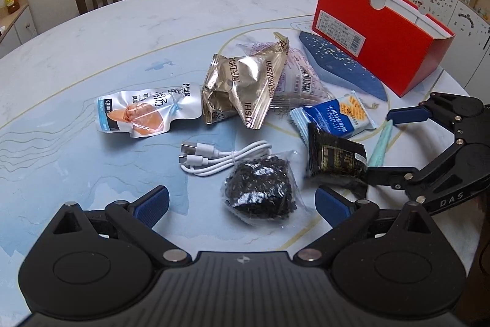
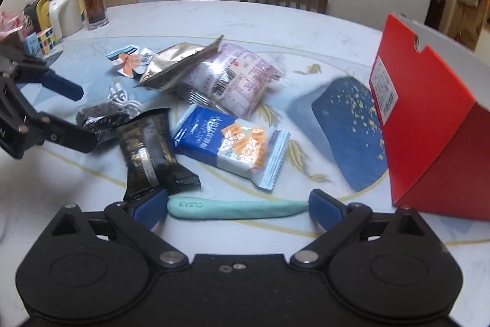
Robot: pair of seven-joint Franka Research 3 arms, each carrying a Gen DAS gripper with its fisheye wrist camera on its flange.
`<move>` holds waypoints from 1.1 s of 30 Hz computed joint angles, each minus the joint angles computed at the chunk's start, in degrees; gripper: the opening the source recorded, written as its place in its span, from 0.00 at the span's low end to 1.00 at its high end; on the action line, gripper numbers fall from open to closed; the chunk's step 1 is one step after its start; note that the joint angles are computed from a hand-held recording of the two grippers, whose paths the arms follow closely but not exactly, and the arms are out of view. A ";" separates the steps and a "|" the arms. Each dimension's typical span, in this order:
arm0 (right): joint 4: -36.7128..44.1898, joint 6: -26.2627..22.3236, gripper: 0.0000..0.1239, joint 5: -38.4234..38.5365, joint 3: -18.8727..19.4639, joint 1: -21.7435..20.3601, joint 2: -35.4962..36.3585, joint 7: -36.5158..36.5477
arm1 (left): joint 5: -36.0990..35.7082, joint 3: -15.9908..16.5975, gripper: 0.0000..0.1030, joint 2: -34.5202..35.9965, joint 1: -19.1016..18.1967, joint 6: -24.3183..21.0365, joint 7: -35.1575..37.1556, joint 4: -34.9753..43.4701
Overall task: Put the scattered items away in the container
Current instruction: 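Grasp the black bag with the left gripper while the right grasps the teal stick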
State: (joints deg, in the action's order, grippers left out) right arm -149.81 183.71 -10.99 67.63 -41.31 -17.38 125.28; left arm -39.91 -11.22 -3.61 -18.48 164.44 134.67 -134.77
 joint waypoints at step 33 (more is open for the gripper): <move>-3.13 -4.39 0.79 -1.11 -13.03 14.30 -4.92 3.77 | -5.01 0.69 0.42 -2.32 -1.16 -0.68 3.22 -1.16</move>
State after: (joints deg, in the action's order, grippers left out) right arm -152.94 179.32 -12.10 54.61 -27.01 -22.29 129.05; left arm -44.92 -10.53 -5.93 -19.63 163.77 137.89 -135.93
